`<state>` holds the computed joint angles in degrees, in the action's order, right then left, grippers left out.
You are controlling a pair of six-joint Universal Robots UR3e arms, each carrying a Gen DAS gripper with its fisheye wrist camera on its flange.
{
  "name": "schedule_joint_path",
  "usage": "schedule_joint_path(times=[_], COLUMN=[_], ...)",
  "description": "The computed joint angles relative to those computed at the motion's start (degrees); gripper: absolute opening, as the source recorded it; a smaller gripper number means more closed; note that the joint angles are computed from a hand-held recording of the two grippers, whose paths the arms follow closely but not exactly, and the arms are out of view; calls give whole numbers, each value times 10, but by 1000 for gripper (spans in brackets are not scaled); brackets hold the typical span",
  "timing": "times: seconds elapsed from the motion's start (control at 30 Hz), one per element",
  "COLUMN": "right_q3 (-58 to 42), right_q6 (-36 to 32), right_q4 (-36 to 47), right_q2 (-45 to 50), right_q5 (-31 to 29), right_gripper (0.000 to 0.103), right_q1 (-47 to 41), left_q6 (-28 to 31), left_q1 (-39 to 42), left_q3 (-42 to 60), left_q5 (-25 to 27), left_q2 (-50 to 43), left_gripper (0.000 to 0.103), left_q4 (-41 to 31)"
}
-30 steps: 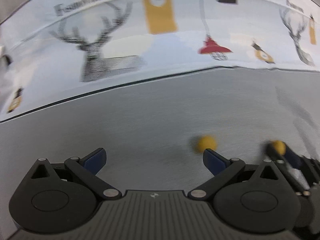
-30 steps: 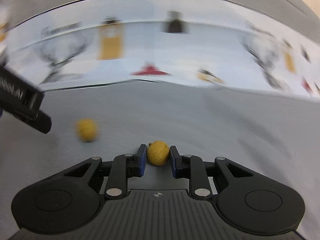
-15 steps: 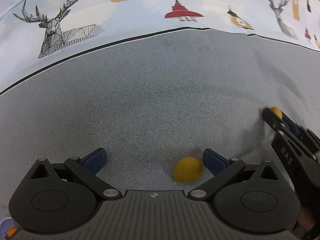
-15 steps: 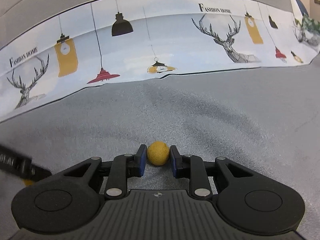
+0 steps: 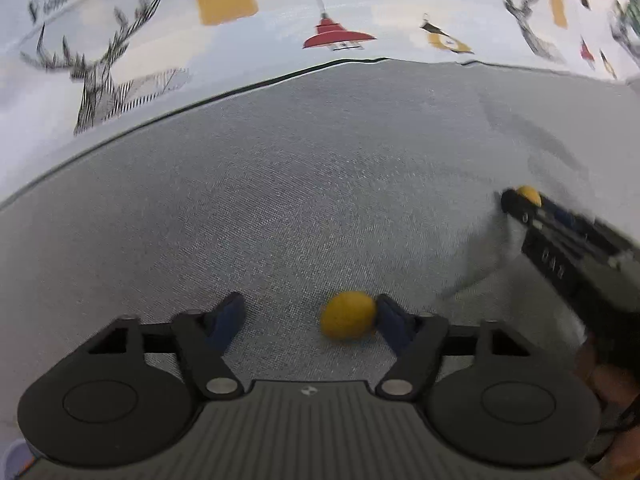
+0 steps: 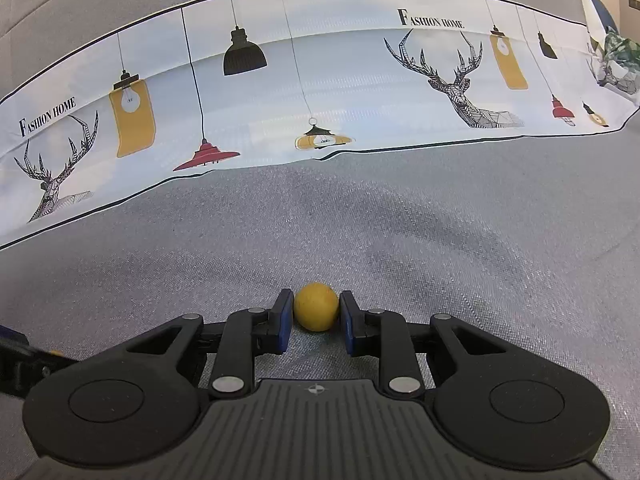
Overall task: Organize fruits
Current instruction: 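Grasp a small yellow fruit with the right tool while the left tool grasps the other, then carry both small yellow fruits over the blue plate with both tools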
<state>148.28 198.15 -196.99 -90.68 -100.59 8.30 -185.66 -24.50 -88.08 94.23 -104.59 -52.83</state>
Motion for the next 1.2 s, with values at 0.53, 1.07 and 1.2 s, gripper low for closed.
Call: schedule_joint_path(times=[0.53, 1.07, 1.2], right_q3=[-23, -497, -612], right_q6=[78, 500, 513], right_q4=[148, 828, 839], right_q2=[-137, -150, -53], right_q5=[-53, -377, -382], right_gripper=[26, 26, 26], right_q1=[40, 792, 856], left_q6=[-54, -397, -691], left_q1=[-44, -321, -561], left_q3=[-71, 59, 162], left_q5=[30, 223, 302], left_q2=[240, 559, 492], left_gripper=[32, 32, 32], left_q4=[-114, -636, -810])
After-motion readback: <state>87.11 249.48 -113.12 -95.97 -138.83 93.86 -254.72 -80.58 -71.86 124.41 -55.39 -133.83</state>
